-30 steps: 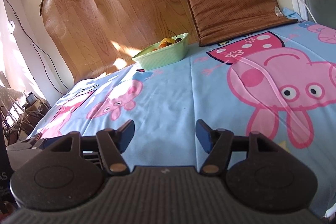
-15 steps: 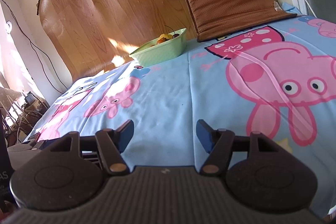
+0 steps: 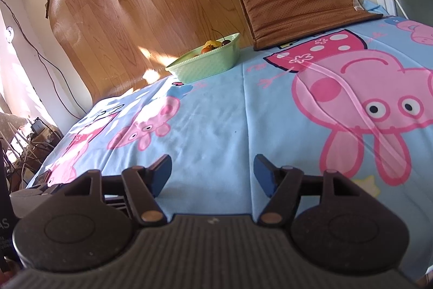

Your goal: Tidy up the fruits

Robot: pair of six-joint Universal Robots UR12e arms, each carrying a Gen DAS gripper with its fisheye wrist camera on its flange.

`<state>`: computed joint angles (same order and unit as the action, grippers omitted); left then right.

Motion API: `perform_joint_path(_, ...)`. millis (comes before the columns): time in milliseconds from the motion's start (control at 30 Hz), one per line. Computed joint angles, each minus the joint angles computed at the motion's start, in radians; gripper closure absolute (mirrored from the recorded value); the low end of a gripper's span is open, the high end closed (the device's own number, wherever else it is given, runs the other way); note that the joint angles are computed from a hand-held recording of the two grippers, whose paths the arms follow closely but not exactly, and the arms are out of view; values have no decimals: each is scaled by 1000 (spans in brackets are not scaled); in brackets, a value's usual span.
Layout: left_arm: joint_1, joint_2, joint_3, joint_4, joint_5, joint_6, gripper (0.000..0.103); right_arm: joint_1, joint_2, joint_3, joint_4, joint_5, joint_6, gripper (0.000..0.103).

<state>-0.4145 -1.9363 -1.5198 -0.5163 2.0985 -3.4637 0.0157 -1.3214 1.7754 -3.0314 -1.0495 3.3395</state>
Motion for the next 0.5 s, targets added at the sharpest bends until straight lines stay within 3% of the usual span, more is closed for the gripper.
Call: perform_joint_path(500, 1, -1, 4, -5, 13, -24, 0, 1, 1, -2, 3, 1, -2, 32)
